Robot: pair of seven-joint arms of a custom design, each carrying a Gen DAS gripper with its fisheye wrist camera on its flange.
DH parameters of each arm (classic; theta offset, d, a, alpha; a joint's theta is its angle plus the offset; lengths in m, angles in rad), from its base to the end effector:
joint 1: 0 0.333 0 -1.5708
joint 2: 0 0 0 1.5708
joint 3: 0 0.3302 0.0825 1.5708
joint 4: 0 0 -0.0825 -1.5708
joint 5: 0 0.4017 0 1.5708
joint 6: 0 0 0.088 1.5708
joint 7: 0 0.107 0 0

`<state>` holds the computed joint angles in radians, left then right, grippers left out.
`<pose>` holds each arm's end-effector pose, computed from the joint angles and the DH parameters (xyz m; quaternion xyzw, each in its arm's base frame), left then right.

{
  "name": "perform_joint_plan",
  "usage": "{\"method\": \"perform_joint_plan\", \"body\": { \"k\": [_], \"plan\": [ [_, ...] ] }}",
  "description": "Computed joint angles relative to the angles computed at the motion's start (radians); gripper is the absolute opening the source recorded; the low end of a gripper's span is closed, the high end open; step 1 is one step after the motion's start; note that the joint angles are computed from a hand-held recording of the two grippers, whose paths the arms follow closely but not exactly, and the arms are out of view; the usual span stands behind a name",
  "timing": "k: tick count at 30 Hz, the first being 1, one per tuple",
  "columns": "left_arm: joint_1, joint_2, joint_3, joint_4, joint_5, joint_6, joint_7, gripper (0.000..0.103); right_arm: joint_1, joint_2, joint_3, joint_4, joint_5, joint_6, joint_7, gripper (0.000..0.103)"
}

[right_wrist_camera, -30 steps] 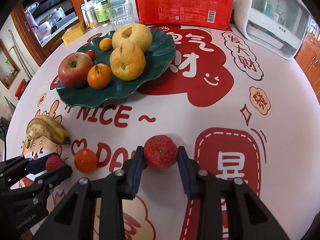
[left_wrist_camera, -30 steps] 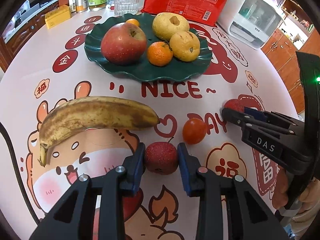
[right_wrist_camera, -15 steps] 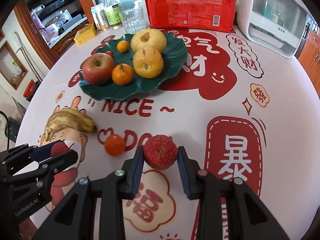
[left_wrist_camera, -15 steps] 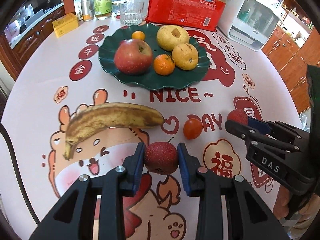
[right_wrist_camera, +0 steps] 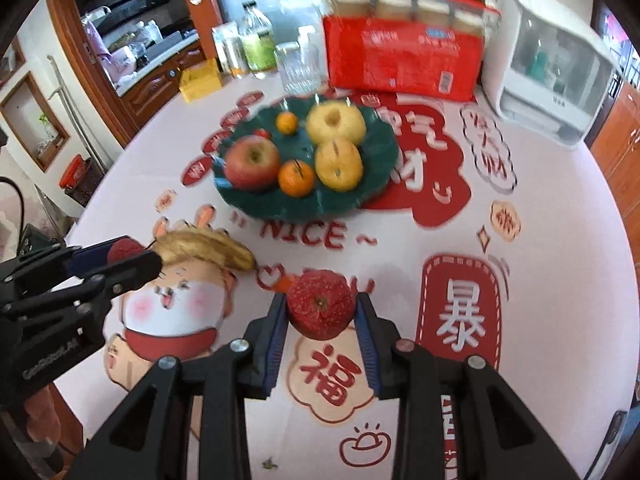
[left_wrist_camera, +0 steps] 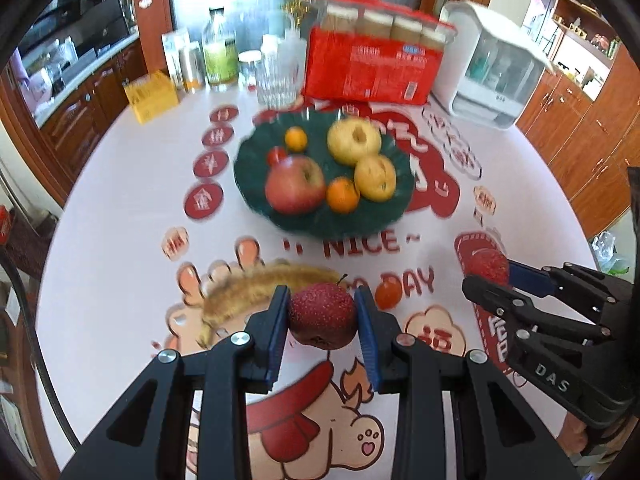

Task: Organize fruits
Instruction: 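Carry the lychee with the left tool while the right tool carries the plum to the plate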

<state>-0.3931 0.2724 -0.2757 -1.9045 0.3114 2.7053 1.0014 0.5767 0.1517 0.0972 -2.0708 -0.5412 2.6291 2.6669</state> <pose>0.5301 -0.4155 0.4255 -0.5646 0.7783 -0.2517 0.1101 0.4792 0.3965 0.4033 -0.6811 0.6850 -0.1483 0.2121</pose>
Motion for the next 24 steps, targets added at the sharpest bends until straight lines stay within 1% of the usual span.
{"method": "perform_joint_plan", "body": {
  "k": [5, 10, 15, 18, 21, 24],
  "plan": [
    [0.005, -0.022, 0.016, 0.056, 0.035, -0.007, 0.011, 0.031, 0.005, -0.019, 0.004, 0.088, -0.055, -0.058, -0.034, 0.033],
    [0.013, -0.008, 0.019, 0.155, 0.037, -0.053, 0.044, 0.031, -0.004, -0.018, 0.009, 0.197, -0.096, -0.108, -0.088, 0.034],
    [0.017, 0.020, 0.018, 0.257, 0.020, -0.096, 0.092, 0.031, -0.006, 0.012, 0.004, 0.319, -0.103, -0.160, -0.152, 0.034],
    [0.013, 0.051, 0.021, 0.333, 0.014, -0.129, 0.117, 0.031, -0.004, 0.046, -0.004, 0.401, -0.090, -0.195, -0.204, 0.034],
    [-0.009, 0.099, 0.044, 0.426, 0.055, -0.160, 0.118, 0.031, 0.005, 0.093, -0.020, 0.489, -0.078, -0.237, -0.245, 0.034],
    [-0.026, 0.156, 0.063, 0.517, 0.085, -0.195, 0.116, 0.031, 0.007, 0.137, -0.040, 0.554, -0.048, -0.251, -0.274, 0.034]
  ]
}}
